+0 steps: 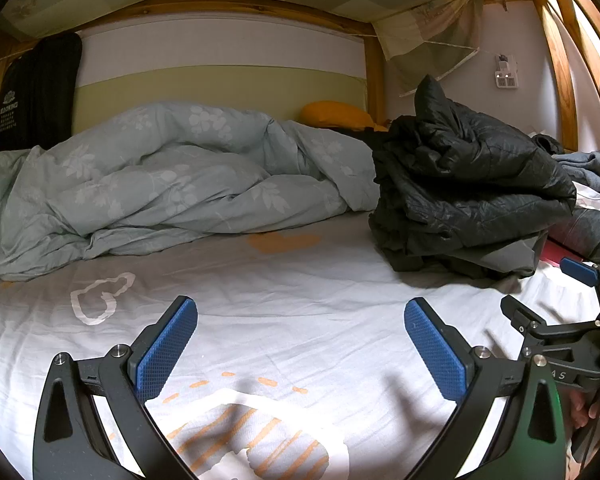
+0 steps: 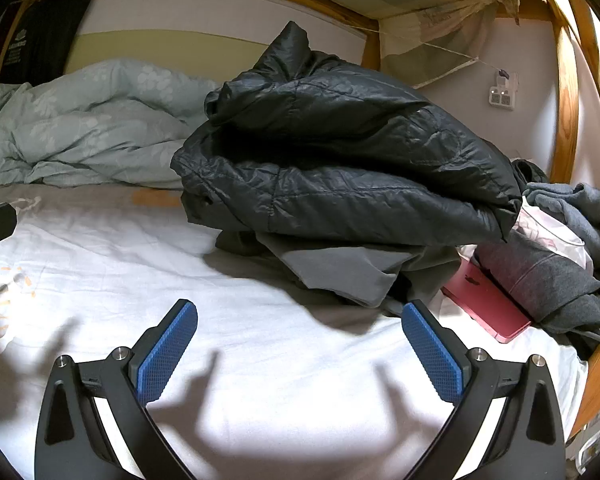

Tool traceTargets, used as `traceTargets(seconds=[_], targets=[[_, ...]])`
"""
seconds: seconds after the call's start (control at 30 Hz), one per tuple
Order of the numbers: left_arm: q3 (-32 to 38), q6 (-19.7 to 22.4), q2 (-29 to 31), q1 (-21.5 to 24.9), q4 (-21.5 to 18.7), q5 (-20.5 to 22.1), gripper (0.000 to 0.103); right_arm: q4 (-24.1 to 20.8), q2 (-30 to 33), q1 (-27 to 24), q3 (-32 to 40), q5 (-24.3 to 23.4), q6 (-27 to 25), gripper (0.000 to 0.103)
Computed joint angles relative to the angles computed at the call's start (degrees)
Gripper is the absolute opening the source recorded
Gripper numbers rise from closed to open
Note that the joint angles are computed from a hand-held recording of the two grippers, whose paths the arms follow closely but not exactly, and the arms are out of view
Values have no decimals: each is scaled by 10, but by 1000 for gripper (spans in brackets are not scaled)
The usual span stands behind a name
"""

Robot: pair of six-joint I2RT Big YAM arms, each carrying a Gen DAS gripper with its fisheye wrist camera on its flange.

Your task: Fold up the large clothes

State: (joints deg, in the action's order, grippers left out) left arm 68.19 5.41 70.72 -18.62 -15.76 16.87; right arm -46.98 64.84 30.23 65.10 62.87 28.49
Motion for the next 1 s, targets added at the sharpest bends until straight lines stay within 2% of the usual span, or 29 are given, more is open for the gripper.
traceTargets(seconds=[0.83,1.0], targets=[[-3,-2,-2,-3,4,-4,103,-8,8,-2,8,-11,3,102],[0,-1,0,-6,-4,-11,103,-38,23,-12,23,-21,20,103]])
